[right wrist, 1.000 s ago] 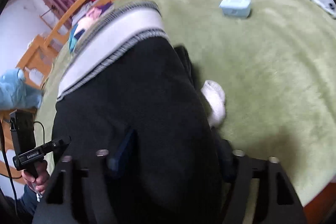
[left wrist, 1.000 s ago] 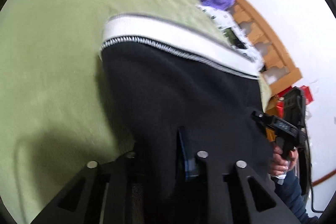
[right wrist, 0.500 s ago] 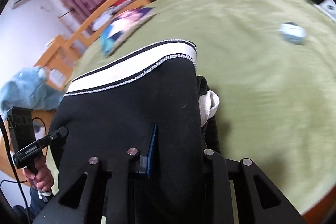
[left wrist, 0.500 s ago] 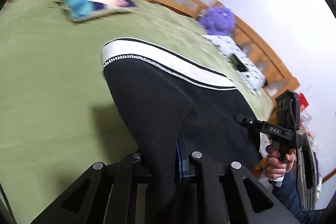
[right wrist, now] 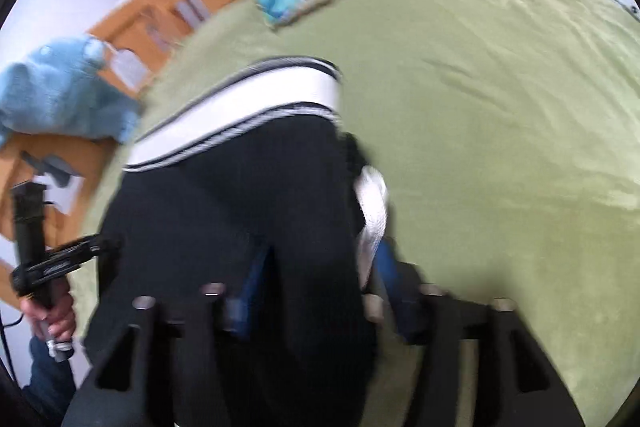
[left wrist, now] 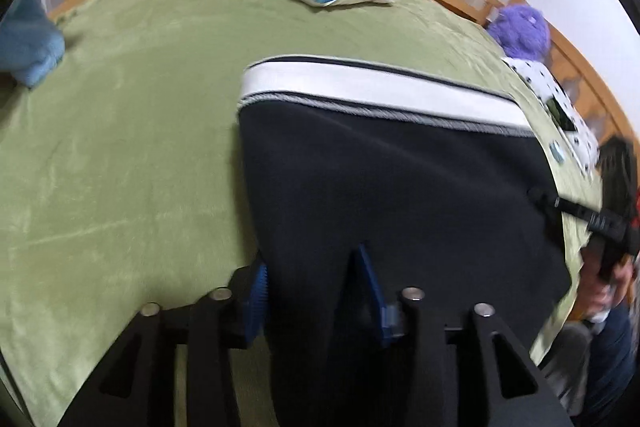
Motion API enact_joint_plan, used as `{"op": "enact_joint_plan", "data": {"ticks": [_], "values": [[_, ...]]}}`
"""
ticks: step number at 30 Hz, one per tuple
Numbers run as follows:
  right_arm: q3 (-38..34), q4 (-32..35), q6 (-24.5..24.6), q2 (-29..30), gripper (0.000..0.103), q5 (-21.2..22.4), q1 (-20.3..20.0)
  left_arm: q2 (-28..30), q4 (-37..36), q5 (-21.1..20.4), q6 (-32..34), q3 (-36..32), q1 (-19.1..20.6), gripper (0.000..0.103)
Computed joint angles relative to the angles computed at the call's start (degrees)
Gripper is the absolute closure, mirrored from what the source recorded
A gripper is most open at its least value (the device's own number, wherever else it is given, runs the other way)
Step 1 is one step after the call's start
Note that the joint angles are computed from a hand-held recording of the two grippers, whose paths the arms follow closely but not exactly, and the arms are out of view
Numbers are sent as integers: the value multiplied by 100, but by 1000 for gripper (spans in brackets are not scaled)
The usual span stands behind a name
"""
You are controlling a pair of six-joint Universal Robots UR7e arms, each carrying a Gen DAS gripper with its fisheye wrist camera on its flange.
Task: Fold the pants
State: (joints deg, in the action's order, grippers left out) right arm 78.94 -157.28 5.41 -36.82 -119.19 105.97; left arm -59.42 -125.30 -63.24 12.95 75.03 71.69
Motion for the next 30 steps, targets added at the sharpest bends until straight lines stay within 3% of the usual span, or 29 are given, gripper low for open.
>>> {"op": "enact_joint_plan", "data": {"ticks": [1,2,7,13,14,16,17,18,21,24,26,29,30], "values": [[123,-149,10,-63,48,-261,101,-214,-194,-36,175,315,-58,40],[306,-389,-27,-147,49,-532,242,-452,-408,-61,339,653,-116,39],[1198,-1233,-67,-537,48,-542,530,-1466,-433,-568,463,1718,-161,37],[1689,-1152,626,-565,44,-256,409,-1936,-1281,224,603,2757,-252,39],[1736,-1202,695,-534,47,-258,388,-1866,-1660,395,695,2876,-249,44],[1845,-1355,823,-523,64,-65,335,-1728,-1852,620,669,2892,-227,83],[1881,-1477,760,-533,80,-67,353,-1664,-2048,680,549,2845,-210,86],[1907,-1573,684,-554,85,-44,369,-1702,-2366,577,500,2854,-185,88],[2196,-2402,565,-757,87,322,393,-1693,-2768,542,637,2810,-202,89],[1818,-1504,775,-516,84,-350,473,-1595,-2403,886,953,2870,-224,84],[1668,-929,863,-394,78,-524,450,-1778,-2119,699,1056,2915,-182,77],[1835,-1115,821,-636,71,-479,524,-2178,-1633,153,995,2832,-83,55],[1864,-1255,784,-693,71,-562,595,-2351,-1697,176,977,2961,-123,47]]}}
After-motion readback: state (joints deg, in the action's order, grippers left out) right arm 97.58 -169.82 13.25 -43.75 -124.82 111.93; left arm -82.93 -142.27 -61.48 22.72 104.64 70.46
